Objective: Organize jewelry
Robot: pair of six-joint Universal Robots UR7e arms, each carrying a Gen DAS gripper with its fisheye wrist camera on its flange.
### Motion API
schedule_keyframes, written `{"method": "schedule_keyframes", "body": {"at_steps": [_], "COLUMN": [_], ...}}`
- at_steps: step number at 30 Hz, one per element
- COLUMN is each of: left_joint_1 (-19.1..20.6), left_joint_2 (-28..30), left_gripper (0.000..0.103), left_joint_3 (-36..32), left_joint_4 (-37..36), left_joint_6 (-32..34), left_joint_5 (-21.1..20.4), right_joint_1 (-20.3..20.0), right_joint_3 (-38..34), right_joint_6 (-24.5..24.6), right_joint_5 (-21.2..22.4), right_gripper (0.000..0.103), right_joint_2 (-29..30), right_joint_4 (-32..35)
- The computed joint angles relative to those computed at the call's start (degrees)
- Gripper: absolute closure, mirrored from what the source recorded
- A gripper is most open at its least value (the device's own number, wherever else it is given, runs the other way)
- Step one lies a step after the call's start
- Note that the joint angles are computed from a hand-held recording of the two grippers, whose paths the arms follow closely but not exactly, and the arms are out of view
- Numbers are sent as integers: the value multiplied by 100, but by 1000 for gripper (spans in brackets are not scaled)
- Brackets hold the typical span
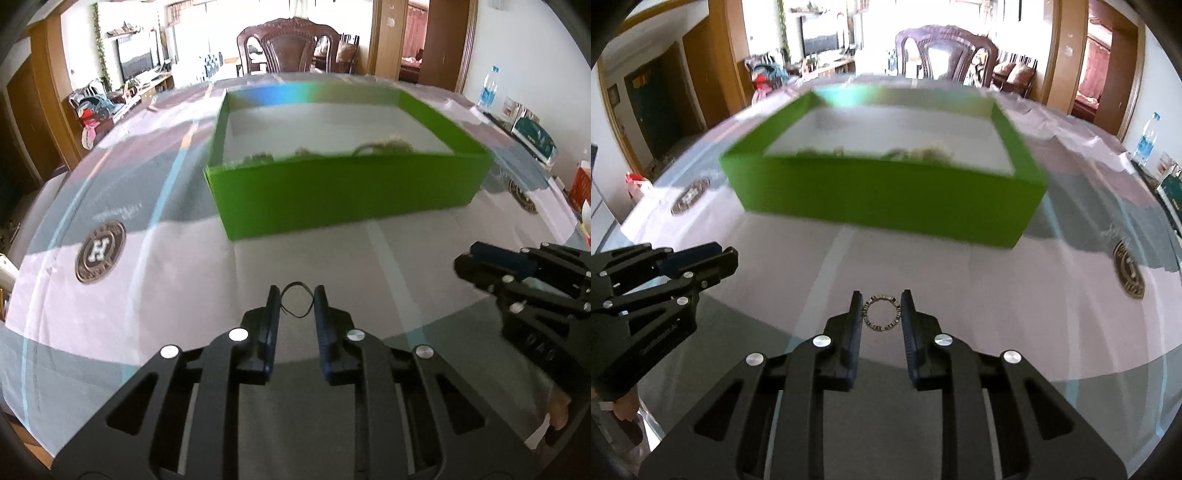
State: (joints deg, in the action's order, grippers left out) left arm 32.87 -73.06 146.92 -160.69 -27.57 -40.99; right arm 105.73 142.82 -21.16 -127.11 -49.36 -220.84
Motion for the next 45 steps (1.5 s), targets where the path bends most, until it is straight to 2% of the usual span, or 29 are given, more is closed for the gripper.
{"method": "schedule_keyframes", "body": {"at_steps": [5,9,13,16,18,23,24,25,26,27,28,30,31,32,33,39,41,45], "left_joint_1": [-55,9,493,902,1096,1394,1411,1413,1408,1385,1327,1230,1179,1074,951,60,-269,-766], "left_joint_2": [-192,0,557,975,1201,1488,1499,1519,1529,1536,1532,1470,1415,1321,1227,671,438,-216], "left_gripper": [84,84,84,84,84,84,83,75,63,57,53,52,47,40,38,19,16,13], "left_joint_3": [-250,-707,-1529,-2054,-2284,-2507,-2493,-2482,-2467,-2440,-2382,-2267,-2208,-2083,-1931,-826,-415,127], "left_joint_4": [-156,-670,-1133,-1034,-896,-754,-781,-845,-914,-999,-1124,-1303,-1355,-1423,-1542,-2231,-2024,-700], "left_joint_6": [400,1070,1810,1920,1871,1751,1754,1765,1785,1803,1835,1929,1951,1933,1914,1581,1076,-248], "left_joint_5": [226,535,278,96,120,-6,7,21,44,102,213,313,350,453,589,1483,1717,1689], "right_joint_1": [201,298,98,-111,-271,-428,-445,-457,-446,-436,-422,-379,-353,-302,-250,222,331,377], "right_joint_3": [-162,-585,-1263,-1690,-1977,-2146,-2127,-2119,-2119,-2102,-2070,-1967,-1922,-1818,-1723,-847,-497,-53], "right_joint_6": [-143,-352,-187,51,243,313,302,259,250,235,218,206,214,231,237,-134,-204,-104], "right_joint_5": [-24,-16,232,211,154,155,141,157,138,101,90,78,73,56,26,-196,-192,-250], "right_gripper": [82,82,82,82,82,82,81,78,67,58,56,53,51,46,37,16,15,14], "right_joint_2": [-508,-732,-751,-566,-346,-84,-57,-37,-29,-31,-45,-119,-162,-248,-321,-513,-440,-225], "right_joint_4": [120,253,1028,1623,1997,2065,2012,1926,1889,1815,1723,1558,1517,1439,1344,-176,-752,-1461]}}
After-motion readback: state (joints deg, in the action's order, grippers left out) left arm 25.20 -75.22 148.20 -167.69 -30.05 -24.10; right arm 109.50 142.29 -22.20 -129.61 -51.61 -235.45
